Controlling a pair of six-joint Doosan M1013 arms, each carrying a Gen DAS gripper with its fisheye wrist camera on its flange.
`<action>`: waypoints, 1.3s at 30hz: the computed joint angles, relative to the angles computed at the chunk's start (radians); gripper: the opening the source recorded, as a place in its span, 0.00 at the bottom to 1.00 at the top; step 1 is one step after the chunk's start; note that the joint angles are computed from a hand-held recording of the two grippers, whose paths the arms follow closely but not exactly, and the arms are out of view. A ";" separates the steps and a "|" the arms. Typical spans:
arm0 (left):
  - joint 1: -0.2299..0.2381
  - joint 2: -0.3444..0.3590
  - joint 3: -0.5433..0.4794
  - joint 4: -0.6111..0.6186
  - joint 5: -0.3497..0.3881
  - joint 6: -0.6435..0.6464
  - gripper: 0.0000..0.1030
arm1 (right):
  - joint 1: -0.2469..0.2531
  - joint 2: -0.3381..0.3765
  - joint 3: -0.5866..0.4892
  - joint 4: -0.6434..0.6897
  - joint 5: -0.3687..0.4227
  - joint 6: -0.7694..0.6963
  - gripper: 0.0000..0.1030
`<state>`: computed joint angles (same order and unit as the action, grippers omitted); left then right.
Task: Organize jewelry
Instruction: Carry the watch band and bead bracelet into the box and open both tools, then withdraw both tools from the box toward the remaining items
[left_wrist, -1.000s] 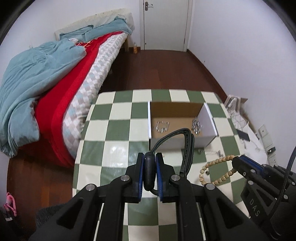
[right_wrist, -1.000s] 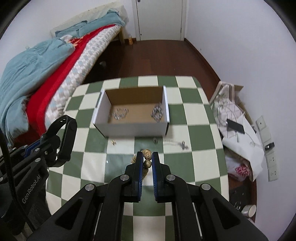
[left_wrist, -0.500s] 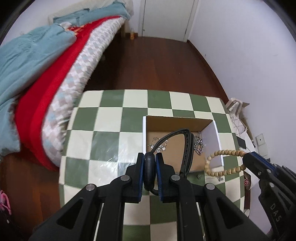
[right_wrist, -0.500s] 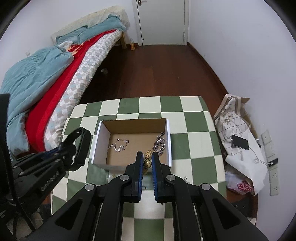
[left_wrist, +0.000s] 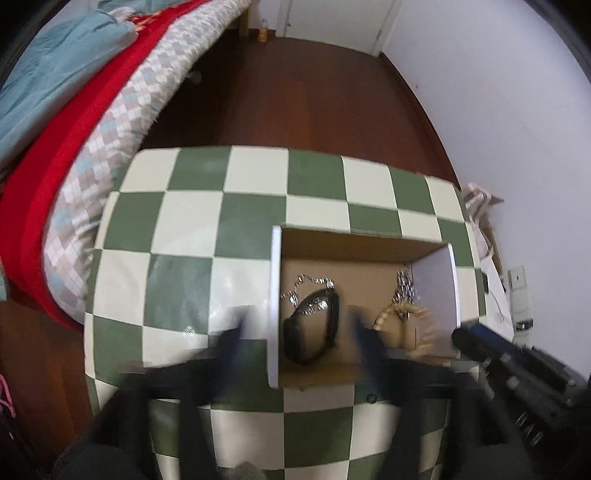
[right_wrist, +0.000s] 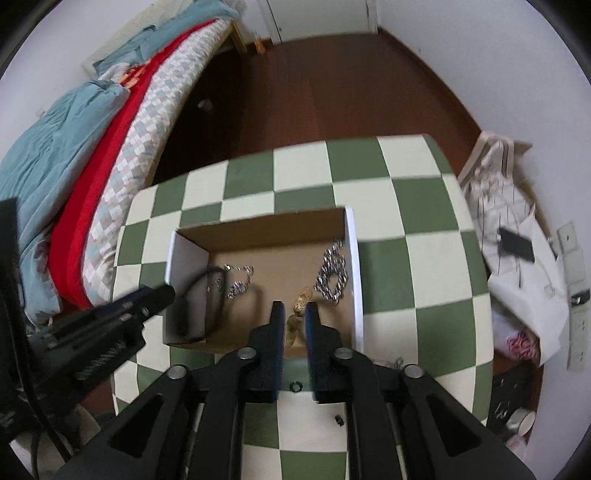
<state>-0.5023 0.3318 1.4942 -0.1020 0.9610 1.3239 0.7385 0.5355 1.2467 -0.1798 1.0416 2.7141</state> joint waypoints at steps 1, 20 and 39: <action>0.002 -0.003 0.000 -0.003 -0.008 -0.002 1.00 | 0.000 0.000 0.003 0.000 0.002 0.003 0.56; -0.073 -0.120 0.139 0.504 -0.147 -0.321 1.00 | 0.075 0.022 -0.043 -0.169 0.197 0.066 0.99; -0.133 -0.296 0.273 0.736 -0.205 -0.504 1.00 | 0.203 -0.049 -0.031 -0.411 0.273 0.226 0.99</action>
